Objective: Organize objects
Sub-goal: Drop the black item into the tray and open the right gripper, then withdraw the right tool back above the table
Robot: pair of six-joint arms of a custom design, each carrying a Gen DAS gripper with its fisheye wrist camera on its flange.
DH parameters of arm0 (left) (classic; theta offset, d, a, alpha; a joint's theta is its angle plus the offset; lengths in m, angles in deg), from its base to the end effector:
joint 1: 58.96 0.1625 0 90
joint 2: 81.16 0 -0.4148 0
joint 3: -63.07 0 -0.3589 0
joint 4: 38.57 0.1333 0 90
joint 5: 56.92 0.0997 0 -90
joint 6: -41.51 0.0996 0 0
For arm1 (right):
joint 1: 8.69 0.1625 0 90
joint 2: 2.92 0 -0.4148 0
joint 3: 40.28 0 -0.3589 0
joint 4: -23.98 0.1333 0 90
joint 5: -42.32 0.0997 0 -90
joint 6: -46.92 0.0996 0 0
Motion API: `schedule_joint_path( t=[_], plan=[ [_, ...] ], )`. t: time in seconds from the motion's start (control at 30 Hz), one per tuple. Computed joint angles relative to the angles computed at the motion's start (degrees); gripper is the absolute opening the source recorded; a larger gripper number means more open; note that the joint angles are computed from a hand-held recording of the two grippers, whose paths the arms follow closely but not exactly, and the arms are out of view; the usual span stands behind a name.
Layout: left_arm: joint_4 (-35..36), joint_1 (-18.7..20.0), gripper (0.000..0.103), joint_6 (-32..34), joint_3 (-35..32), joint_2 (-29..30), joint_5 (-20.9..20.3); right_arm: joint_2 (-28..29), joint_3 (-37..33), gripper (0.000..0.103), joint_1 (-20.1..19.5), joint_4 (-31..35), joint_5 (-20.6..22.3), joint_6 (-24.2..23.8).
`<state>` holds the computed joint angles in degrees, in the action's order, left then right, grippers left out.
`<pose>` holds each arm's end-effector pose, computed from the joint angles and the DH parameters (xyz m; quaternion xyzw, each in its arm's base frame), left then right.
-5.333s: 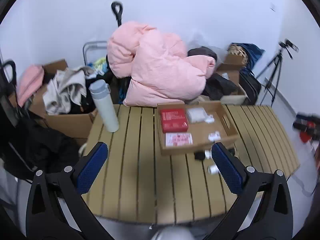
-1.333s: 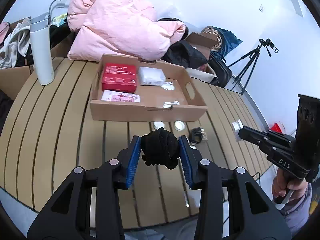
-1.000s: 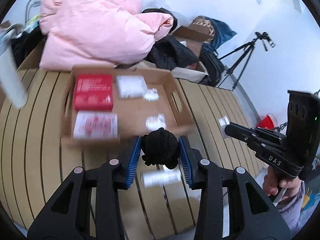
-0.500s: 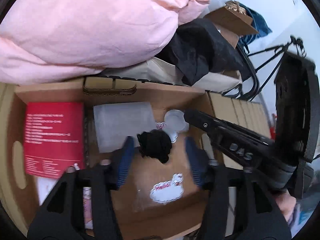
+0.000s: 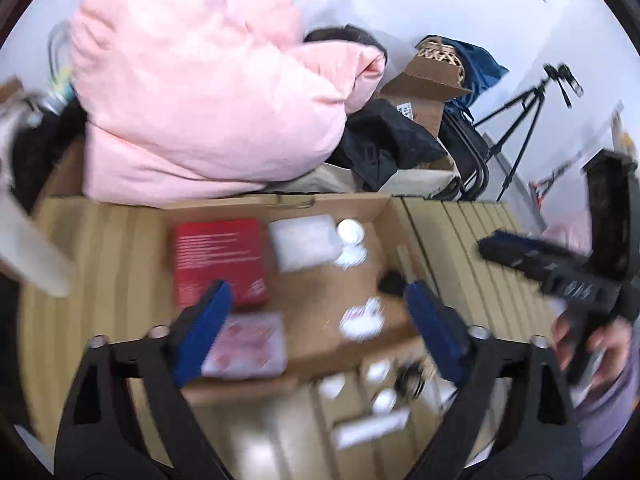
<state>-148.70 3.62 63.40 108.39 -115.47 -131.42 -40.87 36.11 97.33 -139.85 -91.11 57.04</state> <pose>-0.2304 -0.7914 0.2488 0.4023 0.9022 -0.0852 0.1305 0.2641 -0.6851 0.1932 -0.0668 -0.8897 0.3548 0.2795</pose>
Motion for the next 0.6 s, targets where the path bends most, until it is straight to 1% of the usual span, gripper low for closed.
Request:
schedule_joint_path(
  t=[0.07, 0.13, 0.2, 0.23, 0.33, 0.4, 0.47, 0.53, 0.6],
  plan=[
    [-2.6, -0.8, 0.095, 2.8, 5.9, -5.8, 1.8, -3.0, 3.5, 0.08, 2.4, 2.0, -2.0, 2.1],
    [-5.0, -1.8, 0.098, 5.1, 11.1, -11.3, 4.1, -5.8, 7.1, 0.08, 5.2, 4.4, -4.2, 4.8],
    [-6.1, -2.5, 0.103, 5.1, 14.7, -16.3, 5.7, -8.5, 10.0, 0.081, 8.6, 8.3, -7.2, 8.2],
    [-5.7, -2.9, 0.103, 4.4, 16.3, -18.9, 6.6, -9.6, 11.1, 0.081, 10.4, 10.7, -8.2, 9.7],
    [-2.8, -3.7, 0.103, 2.6, 19.9, -26.3, 7.1, -11.7, 13.7, 0.082, 15.2, 14.5, -11.4, 13.3],
    [-1.5, -4.2, 0.103, 1.4, 21.7, -29.8, 8.2, -12.5, 14.7, 0.082, 18.6, 18.1, -13.0, 15.6],
    [1.4, -5.0, 0.103, 0.4, 22.9, -33.6, 10.7, -12.6, 15.4, 0.082, 22.3, 21.7, -14.8, 16.4],
    [3.4, -5.7, 0.103, 1.5, 23.4, -36.5, 11.4, -12.6, 15.2, 0.082, 26.2, 28.0, -16.8, 19.2],
    [5.1, -6.5, 0.103, 3.6, 23.0, -39.3, 11.9, -12.6, 14.5, 0.082, 29.0, 33.4, -18.0, 21.8]
  ],
)
